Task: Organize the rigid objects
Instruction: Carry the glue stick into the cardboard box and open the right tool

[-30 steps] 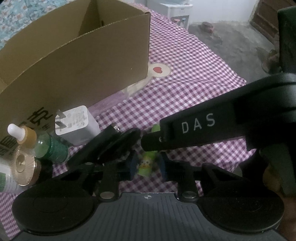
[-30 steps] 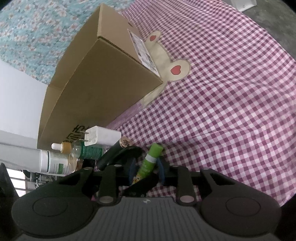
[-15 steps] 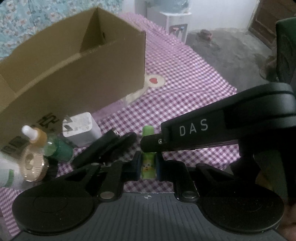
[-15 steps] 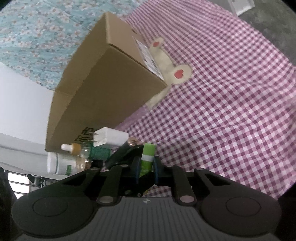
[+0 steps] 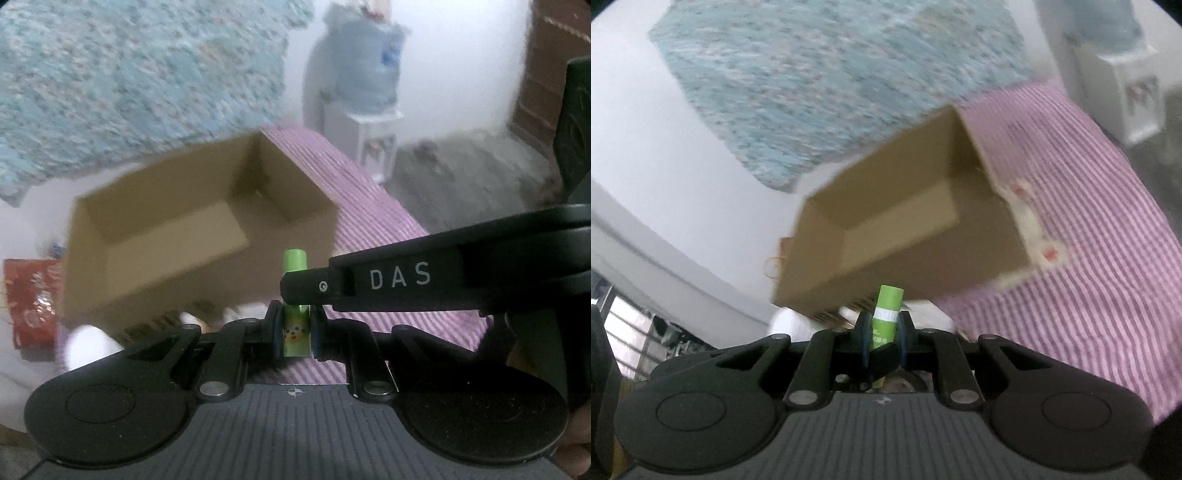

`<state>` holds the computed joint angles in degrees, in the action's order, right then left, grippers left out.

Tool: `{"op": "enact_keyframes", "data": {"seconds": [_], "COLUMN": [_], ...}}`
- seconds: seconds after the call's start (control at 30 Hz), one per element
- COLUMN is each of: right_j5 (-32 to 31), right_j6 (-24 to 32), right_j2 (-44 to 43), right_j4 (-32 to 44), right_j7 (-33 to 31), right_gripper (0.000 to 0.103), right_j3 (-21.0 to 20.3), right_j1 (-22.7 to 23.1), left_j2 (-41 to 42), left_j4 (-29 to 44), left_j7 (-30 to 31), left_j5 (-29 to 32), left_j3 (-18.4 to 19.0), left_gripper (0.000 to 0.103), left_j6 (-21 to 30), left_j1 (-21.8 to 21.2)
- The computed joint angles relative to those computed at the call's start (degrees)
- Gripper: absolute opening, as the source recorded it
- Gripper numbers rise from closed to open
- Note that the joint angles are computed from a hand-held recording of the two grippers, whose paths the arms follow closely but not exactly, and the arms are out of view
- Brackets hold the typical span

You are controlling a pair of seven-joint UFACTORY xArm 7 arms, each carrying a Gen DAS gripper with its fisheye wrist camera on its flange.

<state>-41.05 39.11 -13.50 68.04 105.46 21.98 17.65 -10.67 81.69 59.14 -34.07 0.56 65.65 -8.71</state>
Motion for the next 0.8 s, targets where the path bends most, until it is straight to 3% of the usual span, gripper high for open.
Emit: {"op": "enact_keyframes", "data": {"seconds": [0.2, 0.27, 0.4, 0.63, 0.8], "right_j5": [1.99, 6.68, 18.03, 37.05, 45.56], "right_j6": [-3.99, -7.21, -7.95, -2.98, 3.52], "right_j2": [7.87, 11.02, 18.45, 31.57, 39.76], "right_j4": [10.49, 13.63, 22.56, 37.81, 47.69], "right_j7": [-11.28, -17.08, -30.71, -48.09, -53.67], "right_gripper": [0.016, 0.016, 0.015, 0.014, 0.014], "right_j3": [-4.09, -6.62, -10.03, -11.86, -12.89], "right_j1": [0.99, 1.58, 2.76, 1.17, 0.33], "left_j2": [5.02, 8.45, 18.57, 32.97, 44.12], "left_j4": [7.25, 11.39, 24.17, 42.71, 58.11], "left_j7": [-5.80, -9.43, -18.63, -29.97, -36.18], "left_j5": [0.25, 1.98, 6.02, 14.54, 20.83], "left_j3": [-0.47, -1.07, -2.73, -5.25, -5.71], "left_gripper": [0.015, 0.015, 0.015, 0.015, 0.015], "left_j6": [-3.77, -3.71, 0.11, 7.18, 13.73], "left_j1": [1.21, 1.76, 3.17, 3.90, 2.12]}}
